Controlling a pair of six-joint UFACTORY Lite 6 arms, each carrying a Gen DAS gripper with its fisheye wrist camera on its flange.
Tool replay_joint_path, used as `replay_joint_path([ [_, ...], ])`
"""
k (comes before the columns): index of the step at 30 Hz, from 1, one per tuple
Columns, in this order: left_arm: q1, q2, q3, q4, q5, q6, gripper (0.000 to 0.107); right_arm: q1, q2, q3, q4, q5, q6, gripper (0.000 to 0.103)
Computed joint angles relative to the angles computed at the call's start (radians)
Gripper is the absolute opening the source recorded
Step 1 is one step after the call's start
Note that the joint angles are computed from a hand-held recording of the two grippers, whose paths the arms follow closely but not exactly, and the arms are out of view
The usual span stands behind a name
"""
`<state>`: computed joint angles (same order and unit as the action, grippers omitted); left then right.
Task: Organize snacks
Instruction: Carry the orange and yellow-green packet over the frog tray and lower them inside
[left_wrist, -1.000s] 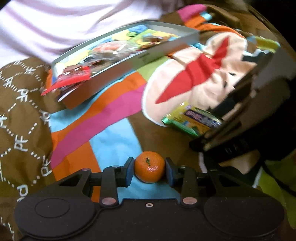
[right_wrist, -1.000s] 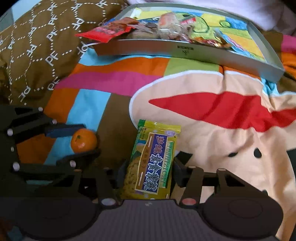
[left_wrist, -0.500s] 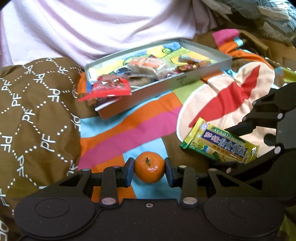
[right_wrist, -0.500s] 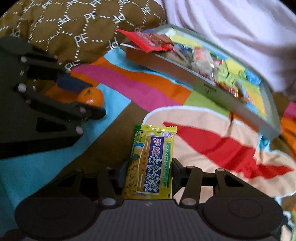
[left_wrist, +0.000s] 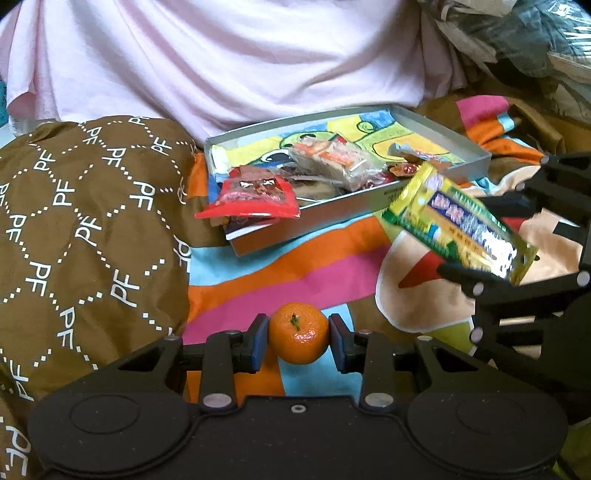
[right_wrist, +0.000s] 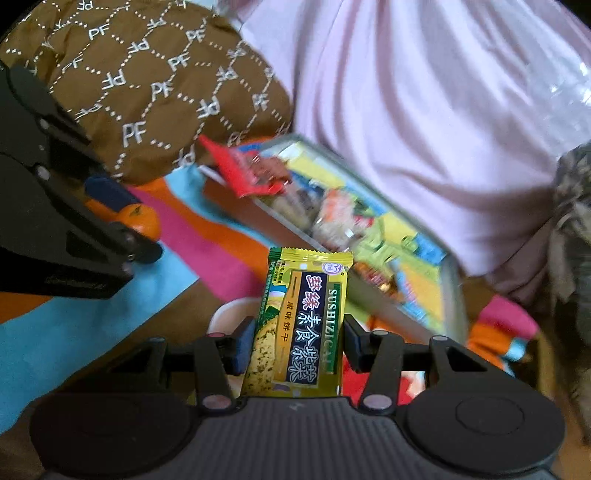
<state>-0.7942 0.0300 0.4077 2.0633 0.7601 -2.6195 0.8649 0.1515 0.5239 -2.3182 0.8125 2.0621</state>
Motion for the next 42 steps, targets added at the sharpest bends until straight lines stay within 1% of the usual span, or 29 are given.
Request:
replay_joint_path([
  [5, 0.007, -0.034, -0.006, -0.004, -0.017, -0.016, 0.037, 0.010, 0.043, -0.001, -0.052, 0.137, 0.025, 0.053],
  [8, 0.000, -0.062, -0.006, -0.022, -0.006, -0.018, 0.037, 0.003, 0.066, 0.010, -0.089, 0.204, 0.049, 0.053],
  [13, 0.014, -0.119, 0.048, -0.081, -0.020, 0.016, 0.037, -0.056, 0.099, 0.063, -0.171, 0.273, 0.118, 0.053],
  [15, 0.024, -0.103, 0.100, -0.095, -0.011, 0.051, 0.037, -0.097, 0.115, 0.081, -0.211, 0.296, 0.162, 0.053],
  [17, 0.044, -0.057, 0.175, -0.102, -0.007, 0.090, 0.037, -0.141, 0.129, 0.102, -0.239, 0.288, 0.195, 0.053],
  [19, 0.065, 0.001, 0.268, -0.115, -0.016, 0.124, 0.037, -0.190, 0.139, 0.119, -0.267, 0.269, 0.233, 0.053],
  [23, 0.117, 0.144, 0.500, -0.152, -0.078, 0.193, 0.037, -0.294, 0.161, 0.176, -0.322, 0.211, 0.323, 0.053],
  [27, 0.163, 0.321, 0.791, -0.280, -0.157, 0.366, 0.037, -0.388, 0.177, 0.266, -0.379, 0.107, 0.417, 0.054],
  [31, 0.195, 0.507, 1.075, -0.437, -0.207, 0.539, 0.037, -0.458, 0.205, 0.340, -0.455, 0.042, 0.519, 0.054],
  [36, 0.208, 0.729, 1.410, -0.728, -0.199, 0.855, 0.037, -0.525, 0.258, 0.430, -0.538, -0.027, 0.647, 0.054],
  [38, 0.212, 0.803, 1.522, -0.835, -0.181, 0.953, 0.037, -0.537, 0.284, 0.455, -0.547, -0.033, 0.677, 0.054],
  [42, 0.222, 0.963, 1.772, -1.026, -0.121, 1.154, 0.037, -0.581, 0.349, 0.544, -0.596, -0.098, 0.775, 0.054],
])
